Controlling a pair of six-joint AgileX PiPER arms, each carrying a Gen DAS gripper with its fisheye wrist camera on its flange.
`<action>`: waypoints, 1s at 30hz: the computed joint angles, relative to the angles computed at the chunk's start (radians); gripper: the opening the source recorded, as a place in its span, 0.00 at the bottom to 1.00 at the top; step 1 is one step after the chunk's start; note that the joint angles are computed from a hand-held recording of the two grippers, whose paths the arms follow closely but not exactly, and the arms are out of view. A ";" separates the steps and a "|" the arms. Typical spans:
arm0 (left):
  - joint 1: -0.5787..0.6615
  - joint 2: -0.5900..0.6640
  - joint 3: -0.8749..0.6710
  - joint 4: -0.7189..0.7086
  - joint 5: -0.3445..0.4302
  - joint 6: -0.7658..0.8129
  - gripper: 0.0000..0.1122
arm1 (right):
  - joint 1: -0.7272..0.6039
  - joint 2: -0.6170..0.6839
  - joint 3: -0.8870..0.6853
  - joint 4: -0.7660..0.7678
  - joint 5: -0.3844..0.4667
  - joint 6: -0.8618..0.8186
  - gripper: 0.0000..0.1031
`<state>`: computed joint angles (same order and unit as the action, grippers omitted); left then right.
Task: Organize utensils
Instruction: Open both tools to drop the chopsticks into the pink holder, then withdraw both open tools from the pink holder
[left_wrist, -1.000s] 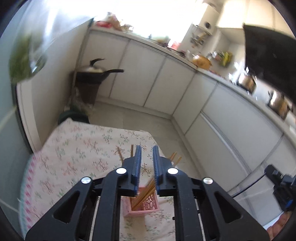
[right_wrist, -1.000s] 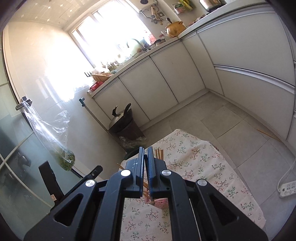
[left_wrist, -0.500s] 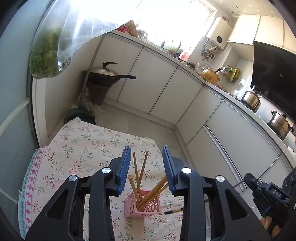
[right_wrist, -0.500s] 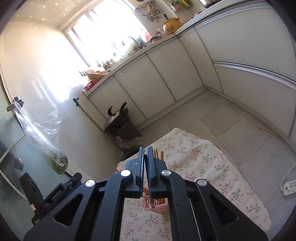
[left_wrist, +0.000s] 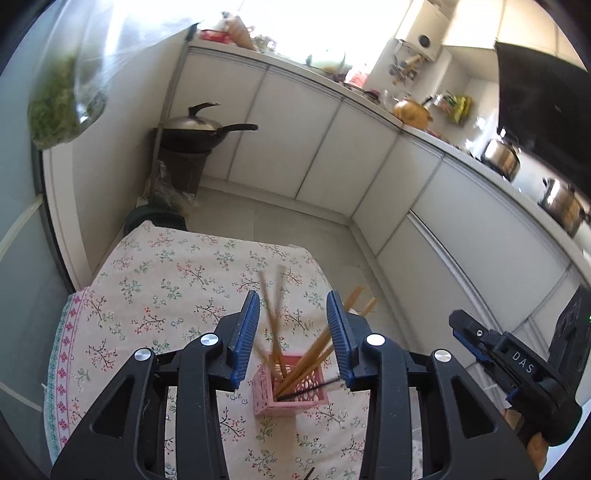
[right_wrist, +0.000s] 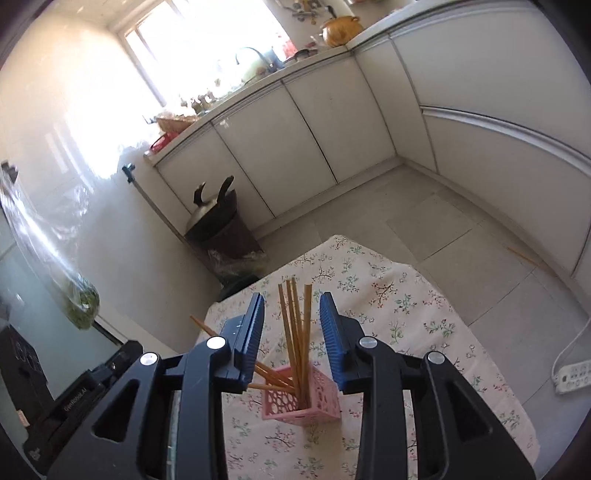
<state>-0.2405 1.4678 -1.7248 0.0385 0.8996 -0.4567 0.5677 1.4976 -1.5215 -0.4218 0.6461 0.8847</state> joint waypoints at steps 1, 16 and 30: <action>-0.021 0.001 -0.002 0.027 0.003 -0.011 0.33 | 0.018 -0.006 0.007 -0.043 0.005 0.025 0.32; -0.225 -0.004 0.020 0.375 0.053 -0.185 0.63 | 0.201 -0.060 0.107 -0.456 0.172 0.275 0.59; -0.307 -0.026 0.080 0.494 0.092 -0.265 0.85 | 0.309 -0.092 0.214 -0.763 0.450 0.559 0.94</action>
<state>-0.5471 1.4416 -1.6452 0.5323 0.9920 -0.7217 0.8767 1.4059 -1.3079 -1.1846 1.0956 1.4437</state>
